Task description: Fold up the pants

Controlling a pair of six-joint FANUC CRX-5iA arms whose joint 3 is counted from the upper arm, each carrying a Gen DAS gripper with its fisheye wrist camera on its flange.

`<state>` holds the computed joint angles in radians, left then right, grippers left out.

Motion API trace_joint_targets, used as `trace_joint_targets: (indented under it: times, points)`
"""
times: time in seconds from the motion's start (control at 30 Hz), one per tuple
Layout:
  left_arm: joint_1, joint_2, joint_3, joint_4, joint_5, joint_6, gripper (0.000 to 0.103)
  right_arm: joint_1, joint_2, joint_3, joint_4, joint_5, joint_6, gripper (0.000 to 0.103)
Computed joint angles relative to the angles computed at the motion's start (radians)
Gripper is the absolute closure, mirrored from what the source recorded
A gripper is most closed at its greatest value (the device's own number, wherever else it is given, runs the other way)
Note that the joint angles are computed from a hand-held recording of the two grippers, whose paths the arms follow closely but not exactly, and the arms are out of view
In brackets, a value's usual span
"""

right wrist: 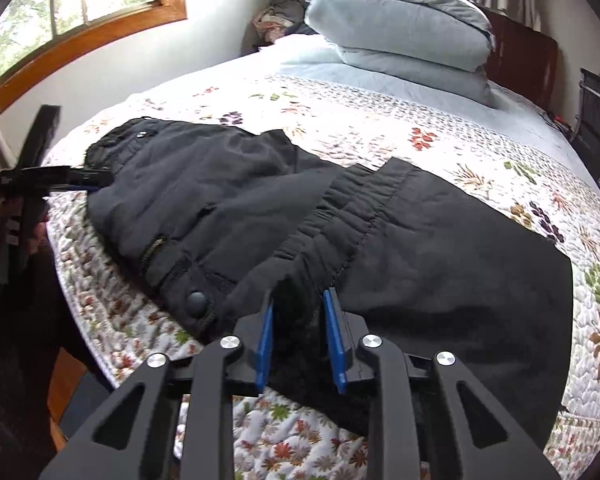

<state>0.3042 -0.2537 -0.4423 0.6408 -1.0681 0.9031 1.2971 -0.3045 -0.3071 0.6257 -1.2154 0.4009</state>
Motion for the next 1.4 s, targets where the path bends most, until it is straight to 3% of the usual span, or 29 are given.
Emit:
trace_joint_targets:
  times: [0.33, 0.43, 0.5, 0.57, 0.7, 0.8, 0.93, 1.07, 1.17, 1.4]
  points:
    - [-0.005, -0.009, -0.002, -0.014, 0.007, 0.005, 0.003, 0.001, -0.002, -0.014, -0.034, 0.037, -0.002, 0.080]
    - [0.008, -0.005, -0.004, 0.010, -0.005, 0.010, 0.003, 0.001, -0.020, -0.025, -0.040, 0.058, -0.031, 0.073]
    - [0.021, -0.002, -0.010, 0.037, -0.018, 0.012, 0.003, 0.003, -0.031, -0.026, -0.050, 0.069, -0.031, 0.063]
    - [0.040, -0.004, -0.013, 0.064, -0.038, 0.025, 0.003, 0.015, -0.039, -0.030, -0.040, 0.069, -0.042, 0.062]
    - [0.113, -0.050, -0.083, 0.193, -0.055, 0.027, 0.003, 0.036, -0.093, -0.070, 0.007, 0.101, -0.144, 0.060]
    - [0.194, -0.091, -0.180, 0.366, -0.067, 0.029, 0.003, 0.056, -0.150, -0.114, 0.063, 0.098, -0.262, 0.056]
    - [0.270, -0.090, -0.291, 0.581, -0.086, 0.116, 0.003, 0.074, -0.219, -0.160, 0.118, 0.066, -0.381, 0.049]
    - [0.279, -0.056, -0.314, 0.618, -0.094, 0.189, 0.004, 0.084, -0.273, -0.199, 0.150, 0.028, -0.491, 0.048]
    - [0.263, -0.058, -0.328, 0.637, -0.071, 0.179, 0.004, 0.093, -0.291, -0.215, 0.159, 0.015, -0.534, 0.048]
    - [0.208, -0.006, -0.320, 0.696, -0.032, 0.176, 0.005, 0.096, -0.274, -0.200, 0.140, 0.000, -0.510, 0.048]
